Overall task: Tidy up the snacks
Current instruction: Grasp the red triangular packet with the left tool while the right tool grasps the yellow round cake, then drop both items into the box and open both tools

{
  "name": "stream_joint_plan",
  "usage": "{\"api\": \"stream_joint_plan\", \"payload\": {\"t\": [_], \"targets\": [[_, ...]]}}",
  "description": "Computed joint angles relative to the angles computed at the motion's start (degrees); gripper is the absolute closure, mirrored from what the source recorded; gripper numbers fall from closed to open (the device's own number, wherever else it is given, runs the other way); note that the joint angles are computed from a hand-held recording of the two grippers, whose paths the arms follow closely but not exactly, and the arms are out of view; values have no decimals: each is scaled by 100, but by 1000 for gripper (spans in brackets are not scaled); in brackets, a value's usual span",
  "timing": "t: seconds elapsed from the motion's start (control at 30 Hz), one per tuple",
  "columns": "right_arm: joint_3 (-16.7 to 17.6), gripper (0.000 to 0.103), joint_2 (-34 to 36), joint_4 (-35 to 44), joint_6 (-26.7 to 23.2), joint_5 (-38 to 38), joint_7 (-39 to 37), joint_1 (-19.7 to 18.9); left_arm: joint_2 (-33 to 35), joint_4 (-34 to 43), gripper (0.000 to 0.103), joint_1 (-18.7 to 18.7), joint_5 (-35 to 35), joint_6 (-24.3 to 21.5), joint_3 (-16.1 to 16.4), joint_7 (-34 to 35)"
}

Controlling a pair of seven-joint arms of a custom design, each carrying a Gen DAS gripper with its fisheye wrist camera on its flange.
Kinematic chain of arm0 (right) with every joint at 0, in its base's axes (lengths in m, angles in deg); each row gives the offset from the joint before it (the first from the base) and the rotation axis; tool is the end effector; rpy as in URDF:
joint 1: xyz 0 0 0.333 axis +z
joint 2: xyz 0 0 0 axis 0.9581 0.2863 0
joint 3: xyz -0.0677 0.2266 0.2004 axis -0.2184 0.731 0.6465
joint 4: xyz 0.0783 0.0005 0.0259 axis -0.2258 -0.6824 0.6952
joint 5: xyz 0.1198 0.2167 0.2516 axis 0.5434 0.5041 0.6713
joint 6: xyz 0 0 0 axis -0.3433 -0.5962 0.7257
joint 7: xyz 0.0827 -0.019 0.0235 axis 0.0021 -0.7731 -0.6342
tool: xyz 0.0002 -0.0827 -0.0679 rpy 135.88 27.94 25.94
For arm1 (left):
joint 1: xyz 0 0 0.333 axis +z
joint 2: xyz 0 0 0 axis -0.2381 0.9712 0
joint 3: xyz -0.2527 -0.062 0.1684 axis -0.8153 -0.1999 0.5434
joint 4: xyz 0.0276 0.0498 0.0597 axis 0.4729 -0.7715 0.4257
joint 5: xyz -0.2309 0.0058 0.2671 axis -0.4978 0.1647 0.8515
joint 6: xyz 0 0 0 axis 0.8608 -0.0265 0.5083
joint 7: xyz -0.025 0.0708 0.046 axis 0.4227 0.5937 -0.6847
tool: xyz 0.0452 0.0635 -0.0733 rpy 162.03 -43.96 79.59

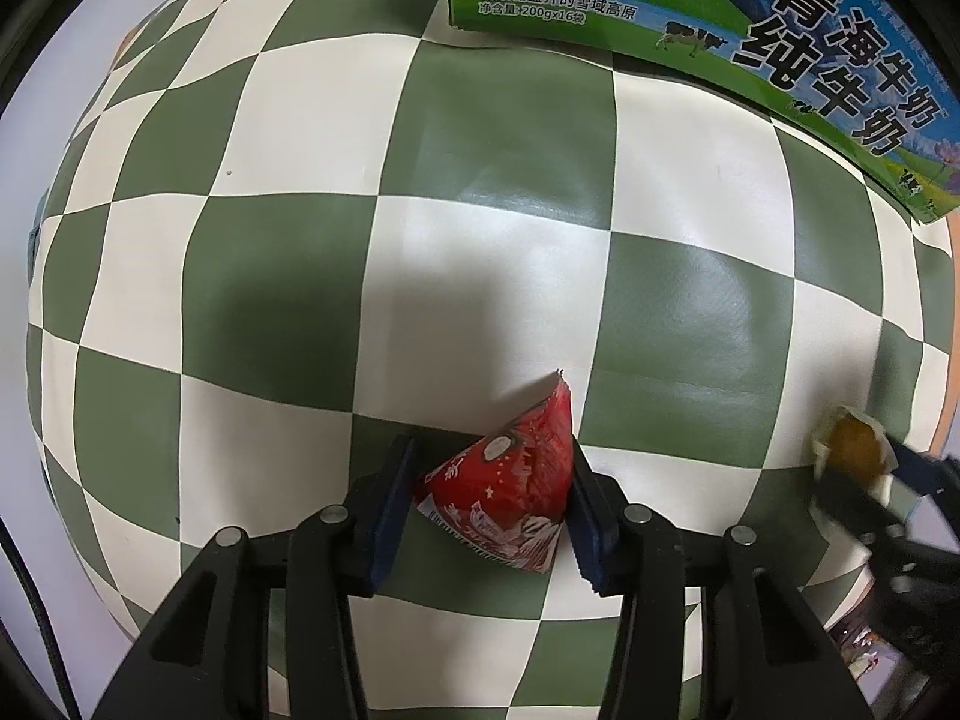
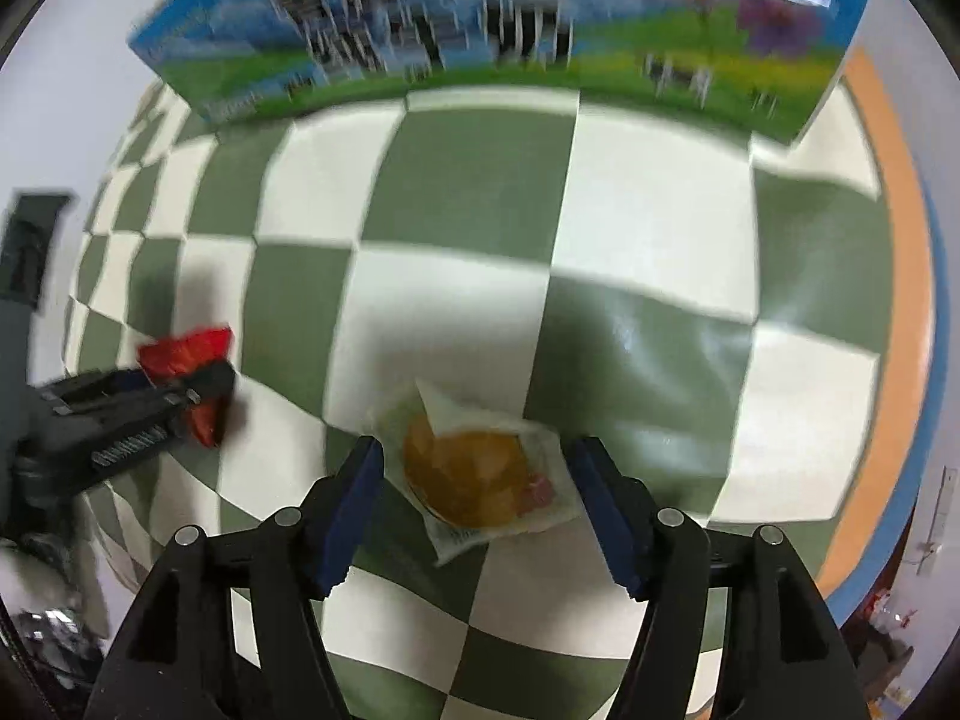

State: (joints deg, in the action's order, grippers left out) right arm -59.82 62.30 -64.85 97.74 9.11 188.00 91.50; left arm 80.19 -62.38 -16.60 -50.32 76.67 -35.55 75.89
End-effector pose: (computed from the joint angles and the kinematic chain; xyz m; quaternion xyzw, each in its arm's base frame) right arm 0.5324 0.2341 0.4011 -0.5921 0.8019 -0.0027 0.0798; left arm 0.6278 -0.0809 0.3926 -0.5759 0.8166 -0.0378 0.0110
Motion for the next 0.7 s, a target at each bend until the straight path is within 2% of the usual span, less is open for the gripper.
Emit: {"api": "stream_joint_plan", "payload": {"t": [0.13,0.17,0.2,0.5,0.7], "targets": [[-39,38,-10,-162,190,-441,308,146,-59,-90,60,4,-16,69,-5,10],[-54,49,-37,-212,266,-559,409,173,-73,-98,60,-1,-27,71,-14,8],[-58,50,-77,-266,357,-614,451,172,-100,-120,60,-3,-34,86,-21,21],[-66,52,-602,-723,874,-706,636,83,-432,-103,60,70,-488,-32,-177,422],[-101,52,-1075,-913,1187,-723,679,4,-517,482,61,122,-1114,-451,-317,715]]}}
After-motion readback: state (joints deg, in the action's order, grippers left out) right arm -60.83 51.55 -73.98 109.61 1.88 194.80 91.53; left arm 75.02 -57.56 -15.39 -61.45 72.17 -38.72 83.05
